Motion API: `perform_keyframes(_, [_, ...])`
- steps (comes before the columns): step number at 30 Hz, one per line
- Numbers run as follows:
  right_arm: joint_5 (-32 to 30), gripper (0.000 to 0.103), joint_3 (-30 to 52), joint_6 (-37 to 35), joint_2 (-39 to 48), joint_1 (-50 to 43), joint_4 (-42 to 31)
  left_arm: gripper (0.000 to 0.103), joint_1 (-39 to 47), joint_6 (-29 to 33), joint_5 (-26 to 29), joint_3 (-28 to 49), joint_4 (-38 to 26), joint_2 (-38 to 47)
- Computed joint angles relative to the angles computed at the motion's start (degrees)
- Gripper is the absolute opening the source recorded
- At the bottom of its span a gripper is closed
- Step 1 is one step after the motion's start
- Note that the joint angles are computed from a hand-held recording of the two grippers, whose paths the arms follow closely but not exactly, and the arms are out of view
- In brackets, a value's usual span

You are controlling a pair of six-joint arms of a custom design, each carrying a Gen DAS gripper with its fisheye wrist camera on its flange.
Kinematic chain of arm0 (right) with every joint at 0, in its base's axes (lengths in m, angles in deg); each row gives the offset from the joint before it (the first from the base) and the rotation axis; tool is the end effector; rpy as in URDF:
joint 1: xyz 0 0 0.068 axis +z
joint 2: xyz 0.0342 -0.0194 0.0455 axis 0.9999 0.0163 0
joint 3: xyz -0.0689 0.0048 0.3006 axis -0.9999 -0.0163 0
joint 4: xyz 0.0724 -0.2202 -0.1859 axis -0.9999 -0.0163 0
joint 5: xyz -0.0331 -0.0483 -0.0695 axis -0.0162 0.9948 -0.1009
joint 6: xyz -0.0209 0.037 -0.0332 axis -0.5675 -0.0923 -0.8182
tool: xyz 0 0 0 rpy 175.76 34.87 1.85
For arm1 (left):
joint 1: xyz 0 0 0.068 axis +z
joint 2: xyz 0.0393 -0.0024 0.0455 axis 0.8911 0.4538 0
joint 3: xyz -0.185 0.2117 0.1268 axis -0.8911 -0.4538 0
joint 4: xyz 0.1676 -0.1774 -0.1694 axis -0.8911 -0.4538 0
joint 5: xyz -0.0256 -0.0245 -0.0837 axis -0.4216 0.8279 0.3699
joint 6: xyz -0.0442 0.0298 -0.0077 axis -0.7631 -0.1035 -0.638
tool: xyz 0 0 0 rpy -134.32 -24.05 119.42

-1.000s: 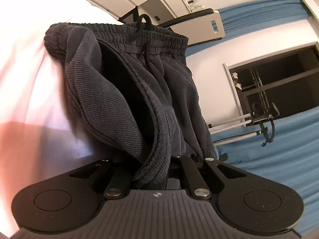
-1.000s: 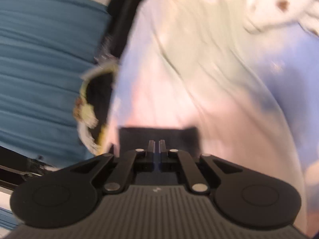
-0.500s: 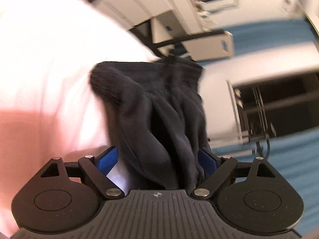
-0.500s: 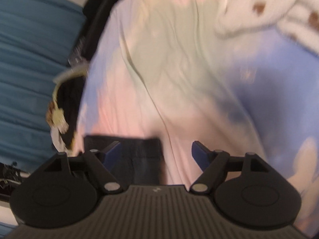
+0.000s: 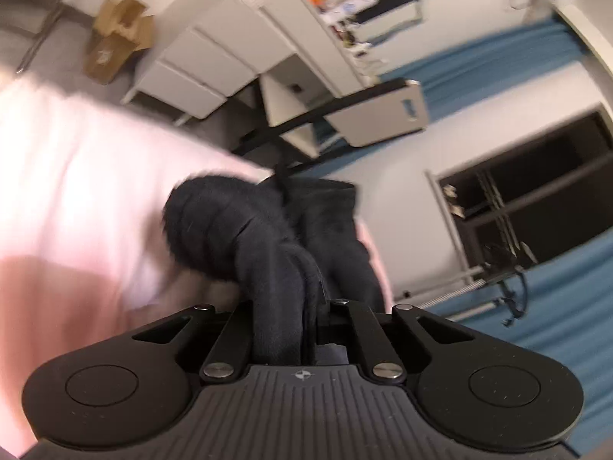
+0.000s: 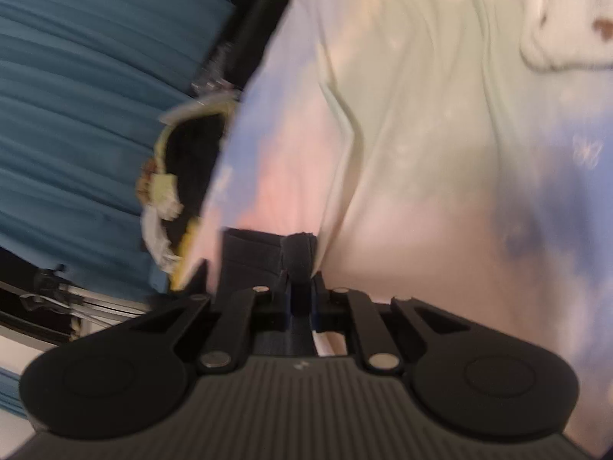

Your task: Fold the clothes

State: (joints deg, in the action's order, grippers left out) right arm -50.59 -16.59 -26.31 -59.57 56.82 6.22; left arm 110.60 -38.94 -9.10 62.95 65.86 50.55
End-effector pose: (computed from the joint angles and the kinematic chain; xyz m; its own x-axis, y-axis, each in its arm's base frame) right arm 0.1194 -0.0639 0.2135 0.0335 0.9599 -0.2783 0.5820 0.2076 0.7863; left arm 0.2149 0.2032 0.2331 -0.1126 -0.9127 -0.3928 -0.4296 0.4012 -0.8090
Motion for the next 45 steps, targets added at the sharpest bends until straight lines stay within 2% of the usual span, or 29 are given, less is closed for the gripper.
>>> perform_keyframes(5, [-3.16,0.011,2.17,-2.82,-6.61,-5.57,-10.48,0.009,1.68,6.78,0.49,3.37,-6.43,1.5])
perform_keyframes(7, [-4.32,0.012,2.06,-3.44,-6.3,-7.86,-13.24,0.009,2.39,7.08,0.19,3.28,-6.3,4.51])
perform_keyframes(8, [-2.81,0.018,2.21,-3.53,-6.19,-7.66,-15.09,0.009,2.83,8.09,0.23,3.14,-6.32,5.81])
perform_keyframes(10, [-0.66,0.019,2.19,-3.2,-6.92,-7.88,-18.27,0.009,4.01,10.28,0.92,2.57,-6.33,7.27])
perform_keyframes(13, [-5.49,0.019,1.71,-4.48,-10.61,-12.6,-19.71,0.009,5.94,11.95,3.58,0.52,-3.96,7.66])
perform_keyframes(14, [-5.97,0.022,2.05,-5.04,-11.56,-12.78,-20.42,0.009,6.15,12.68,3.89,0.33,-3.85,7.72])
perform_keyframes(15, [-4.86,0.027,2.44,-4.8,-12.69,-11.18,-21.31,0.009,6.23,13.46,4.0,0.3,-4.02,7.75])
perform_keyframes(17, [-1.99,0.052,2.82,-2.94,-14.7,-6.08,-23.16,0.009,6.4,15.01,4.21,0.23,-4.37,7.81])
perform_keyframes(20, [0.36,0.054,1.33,4.49,-16.18,4.18,-23.23,0.009,6.08,15.85,3.72,0.28,-4.38,8.17])
perform_keyframes(22, [3.85,0.062,0.67,10.0,-15.84,12.55,-22.86,0.009,5.73,16.15,3.08,0.01,-4.52,7.85])
perform_keyframes(24, [7.47,0.062,-0.3,15.43,-16.02,21.19,-22.1,0.01,5.36,16.32,2.3,-0.32,-4.35,7.54])
perform_keyframes(26, [9.18,0.062,-1.31,18.09,-14.0,26.31,-18.97,0.01,4.83,16.0,1.23,-0.88,-3.76,7.06])
perform_keyframes(28, [9.2,0.062,-2.0,18.27,-10.83,26.54,-15.71,0.01,4.23,15.11,0.07,-1.42,-3.09,6.64])
perform_keyframes(31, [8.93,0.057,-3.19,17.14,-6.28,25.53,-9.02,0.01,3.32,13.9,-1.44,-1.93,-2.15,6.34])
perform_keyframes(34, [12.67,0.041,-3.33,12.76,-3.16,25.69,-2.09,0.01,2.73,14.41,-2.17,-2.47,-0.3,6.71])
perform_keyframes(36, [14.78,0.032,-3.48,12.33,-1.18,25.11,0.77,0.01,2.89,13.6,-2.02,-3.07,0.8,6.83])
perform_keyframes(37, [15.27,0.021,-3.8,12.62,-0.91,24.38,1.95,0.01,2.89,13.35,-2.07,-3.3,1.09,6.53])
perform_keyframes(38, [15.54,0.004,-4.06,11.88,-0.98,23.55,2.84,0.009,2.86,13.17,-2.17,-3.49,1.26,6.07])
perform_keyframes(41, [13.82,0.004,-4.52,8.99,-3.17,20.86,4.97,0.009,4.27,11.16,1.3,-2.86,1.33,4.92])
perform_keyframes(43, [13.47,0.004,-4.24,9.93,-9.78,20.49,4.52,0.009,5.66,8.2,5.24,-2.08,1.2,4.11])
perform_keyframes(45, [14.36,0.004,-2.43,9.56,-15.51,20.84,2.41,0.009,6.56,9.64,8.02,-0.77,-0.84,2.67])
